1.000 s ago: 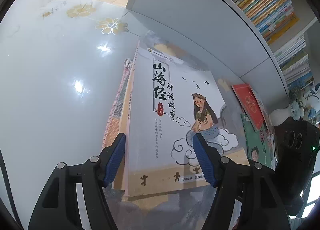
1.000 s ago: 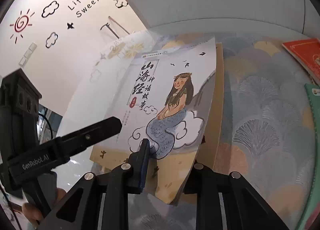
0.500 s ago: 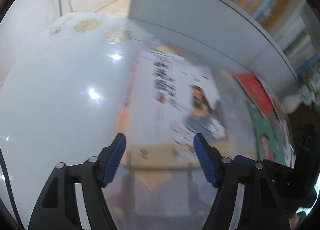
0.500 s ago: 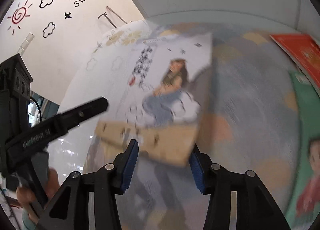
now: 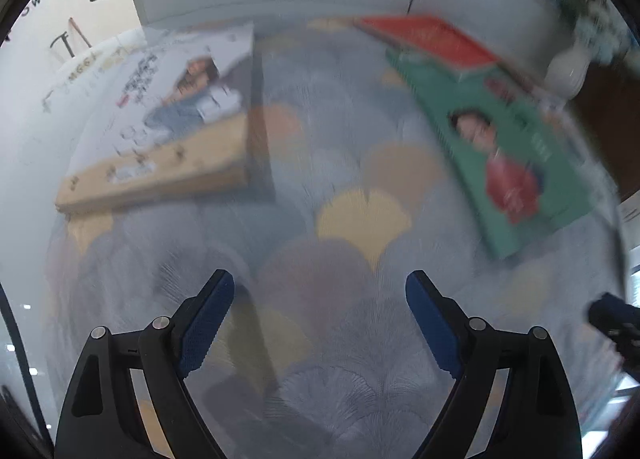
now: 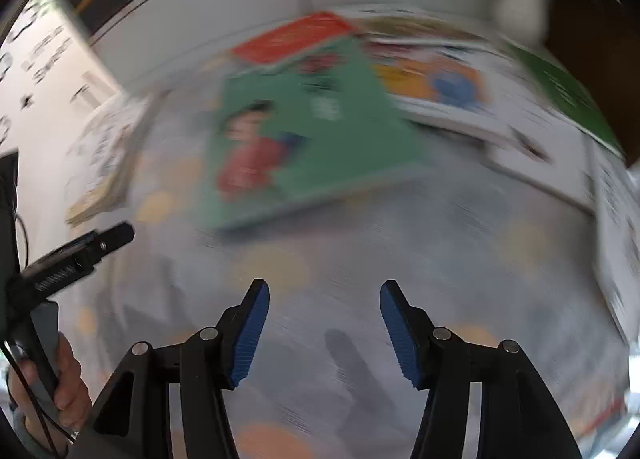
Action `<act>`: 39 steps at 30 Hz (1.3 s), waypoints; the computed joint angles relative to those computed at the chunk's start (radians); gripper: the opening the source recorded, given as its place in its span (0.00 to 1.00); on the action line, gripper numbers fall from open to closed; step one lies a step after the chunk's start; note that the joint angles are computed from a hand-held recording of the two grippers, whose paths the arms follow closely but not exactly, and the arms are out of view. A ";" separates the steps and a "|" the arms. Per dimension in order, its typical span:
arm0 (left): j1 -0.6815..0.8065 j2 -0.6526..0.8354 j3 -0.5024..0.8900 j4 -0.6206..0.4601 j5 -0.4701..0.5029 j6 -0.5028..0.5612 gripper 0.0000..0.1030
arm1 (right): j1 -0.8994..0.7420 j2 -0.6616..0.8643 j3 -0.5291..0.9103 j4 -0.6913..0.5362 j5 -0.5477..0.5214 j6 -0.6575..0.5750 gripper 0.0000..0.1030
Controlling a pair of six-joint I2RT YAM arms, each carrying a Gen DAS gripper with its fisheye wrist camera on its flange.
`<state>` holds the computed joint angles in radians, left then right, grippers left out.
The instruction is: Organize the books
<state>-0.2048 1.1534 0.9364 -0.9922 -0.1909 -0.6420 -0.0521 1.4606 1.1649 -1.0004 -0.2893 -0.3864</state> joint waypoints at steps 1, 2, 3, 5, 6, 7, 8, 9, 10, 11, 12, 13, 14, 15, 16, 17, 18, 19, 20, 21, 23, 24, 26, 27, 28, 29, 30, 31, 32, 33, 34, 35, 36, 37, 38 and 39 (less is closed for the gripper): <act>-0.034 0.012 -0.002 -0.001 -0.044 -0.028 0.86 | -0.034 0.001 -0.006 -0.005 -0.009 -0.012 0.54; -0.068 0.022 -0.002 -0.002 -0.087 -0.054 0.88 | -0.065 0.002 -0.011 -0.005 -0.013 -0.020 0.54; -0.080 0.034 -0.001 -0.002 -0.094 -0.060 0.95 | -0.089 0.002 -0.020 -0.003 -0.014 -0.026 0.54; -0.077 0.041 -0.006 0.005 -0.088 -0.066 1.00 | -0.101 0.000 -0.034 0.000 -0.017 -0.030 0.54; -0.078 0.036 -0.013 0.013 -0.095 -0.068 1.00 | -0.106 0.002 -0.041 0.001 -0.018 -0.041 0.54; -0.079 0.030 -0.020 0.019 -0.102 -0.070 1.00 | -0.114 0.001 -0.050 0.002 -0.017 -0.057 0.54; -0.083 0.024 -0.026 0.024 -0.109 -0.072 1.00 | -0.102 -0.002 -0.060 0.002 -0.011 -0.055 0.54; -0.090 0.009 -0.041 0.035 -0.122 -0.075 1.00 | -0.099 -0.003 -0.064 -0.003 -0.013 -0.058 0.54; -0.109 -0.004 -0.055 0.044 -0.138 -0.092 1.00 | -0.098 -0.008 -0.070 -0.010 -0.022 -0.063 0.54; -0.123 -0.019 -0.071 0.054 -0.153 -0.106 1.00 | -0.086 -0.016 -0.077 -0.011 -0.027 -0.055 0.54; -0.134 -0.032 -0.084 0.060 -0.168 -0.118 1.00 | -0.086 -0.022 -0.083 -0.015 -0.034 -0.060 0.54; -0.142 -0.025 -0.078 0.057 -0.176 -0.135 1.00 | -0.086 -0.025 -0.089 -0.015 -0.036 -0.066 0.54; -0.153 -0.024 -0.076 0.046 -0.184 -0.154 1.00 | -0.082 -0.030 -0.095 -0.017 -0.033 -0.071 0.54; -0.155 -0.020 -0.069 0.031 -0.184 -0.170 1.00 | -0.079 -0.032 -0.100 -0.020 -0.028 -0.076 0.54; -0.147 0.006 -0.058 0.041 -0.178 -0.176 1.00 | -0.080 -0.030 -0.101 -0.025 -0.027 -0.081 0.54; -0.151 0.011 -0.051 0.031 -0.177 -0.190 1.00 | -0.079 -0.031 -0.103 -0.028 -0.028 -0.080 0.54; -0.146 0.028 -0.032 0.010 -0.169 -0.203 1.00 | -0.084 -0.031 -0.103 -0.030 -0.032 -0.082 0.54; -0.138 0.042 -0.019 0.002 -0.159 -0.201 1.00 | -0.084 -0.028 -0.102 -0.031 -0.034 -0.080 0.54; -0.129 0.048 -0.011 -0.003 -0.145 -0.193 1.00 | -0.078 -0.021 -0.099 -0.028 -0.034 -0.070 0.54; -0.120 0.046 -0.012 -0.001 -0.134 -0.186 1.00 | -0.080 -0.016 -0.093 -0.033 -0.037 -0.070 0.54; -0.126 0.042 -0.018 0.003 -0.140 -0.188 1.00 | -0.086 -0.011 -0.087 -0.042 -0.041 -0.074 0.54; -0.132 0.039 -0.023 0.008 -0.148 -0.192 1.00 | -0.087 -0.009 -0.085 -0.043 -0.042 -0.076 0.54; -0.133 0.033 -0.032 0.015 -0.153 -0.192 1.00 | -0.085 -0.010 -0.086 -0.043 -0.036 -0.077 0.54; -0.138 0.029 -0.037 0.018 -0.160 -0.195 1.00 | -0.088 -0.012 -0.086 -0.046 -0.036 -0.082 0.54; -0.146 0.026 -0.039 0.016 -0.165 -0.202 1.00 | -0.094 -0.012 -0.085 -0.051 -0.038 -0.087 0.54; -0.157 0.020 -0.043 0.016 -0.174 -0.208 1.00 | -0.097 -0.013 -0.085 -0.053 -0.040 -0.090 0.54; -0.165 0.012 -0.053 0.024 -0.186 -0.210 1.00 | -0.104 -0.010 -0.082 -0.056 -0.041 -0.094 0.54; -0.173 0.007 -0.060 0.032 -0.199 -0.209 1.00 | -0.109 -0.011 -0.083 -0.057 -0.044 -0.096 0.54; -0.176 0.002 -0.065 0.037 -0.203 -0.214 1.00 | -0.115 -0.008 -0.082 -0.060 -0.048 -0.099 0.54; -0.172 0.007 -0.058 0.029 -0.195 -0.222 1.00 | -0.117 -0.006 -0.080 -0.063 -0.051 -0.100 0.54; -0.165 0.019 -0.044 0.016 -0.185 -0.217 1.00 | -0.117 -0.005 -0.079 -0.063 -0.052 -0.099 0.54; -0.160 0.027 -0.034 0.007 -0.176 -0.211 1.00 | -0.117 -0.005 -0.078 -0.064 -0.052 -0.098 0.54; -0.146 0.032 -0.027 0.003 -0.158 -0.198 1.00 | -0.118 -0.004 -0.076 -0.066 -0.052 -0.099 0.54; -0.131 0.038 -0.019 0.002 -0.143 -0.180 1.00 | -0.120 -0.003 -0.074 -0.066 -0.052 -0.099 0.54; -0.118 0.044 -0.016 0.006 -0.134 -0.159 1.00 | -0.124 0.000 -0.072 -0.068 -0.054 -0.101 0.54; -0.107 0.047 -0.014 0.010 -0.128 -0.147 1.00 | -0.128 0.004 -0.069 -0.070 -0.056 -0.101 0.54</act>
